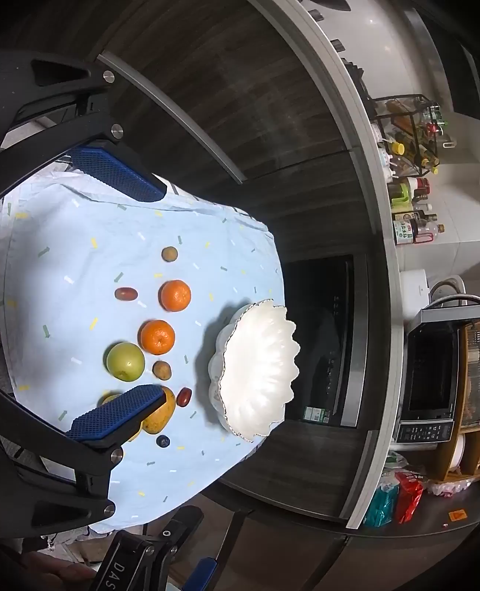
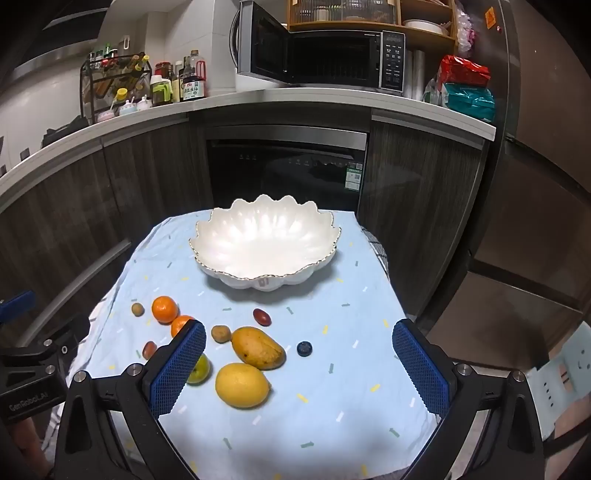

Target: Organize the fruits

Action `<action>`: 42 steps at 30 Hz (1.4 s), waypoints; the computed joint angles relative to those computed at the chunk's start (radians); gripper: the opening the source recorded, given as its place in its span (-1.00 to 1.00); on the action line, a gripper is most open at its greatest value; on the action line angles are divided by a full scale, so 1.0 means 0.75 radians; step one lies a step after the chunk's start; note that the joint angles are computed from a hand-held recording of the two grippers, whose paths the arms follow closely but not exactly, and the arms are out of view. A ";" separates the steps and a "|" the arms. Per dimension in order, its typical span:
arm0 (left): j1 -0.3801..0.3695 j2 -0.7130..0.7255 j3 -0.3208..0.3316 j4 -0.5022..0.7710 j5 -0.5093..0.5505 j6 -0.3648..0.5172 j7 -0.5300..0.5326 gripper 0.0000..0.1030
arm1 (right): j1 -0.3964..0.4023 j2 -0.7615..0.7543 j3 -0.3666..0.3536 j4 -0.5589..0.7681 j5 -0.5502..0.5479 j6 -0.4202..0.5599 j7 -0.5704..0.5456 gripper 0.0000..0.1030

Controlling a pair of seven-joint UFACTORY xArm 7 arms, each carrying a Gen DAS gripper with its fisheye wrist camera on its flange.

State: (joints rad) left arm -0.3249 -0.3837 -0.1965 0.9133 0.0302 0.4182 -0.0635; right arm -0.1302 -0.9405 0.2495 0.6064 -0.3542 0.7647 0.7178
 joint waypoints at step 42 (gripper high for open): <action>0.013 -0.032 -0.004 -0.022 0.023 -0.031 -0.017 0.97 | 0.000 -0.013 0.009 0.006 -0.009 0.006 0.011 0.99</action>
State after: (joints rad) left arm -0.3151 -0.4074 -0.1996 0.8968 0.0476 0.3949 -0.0764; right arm -0.1302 -0.9505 0.2559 0.6112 -0.3612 0.7692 0.7262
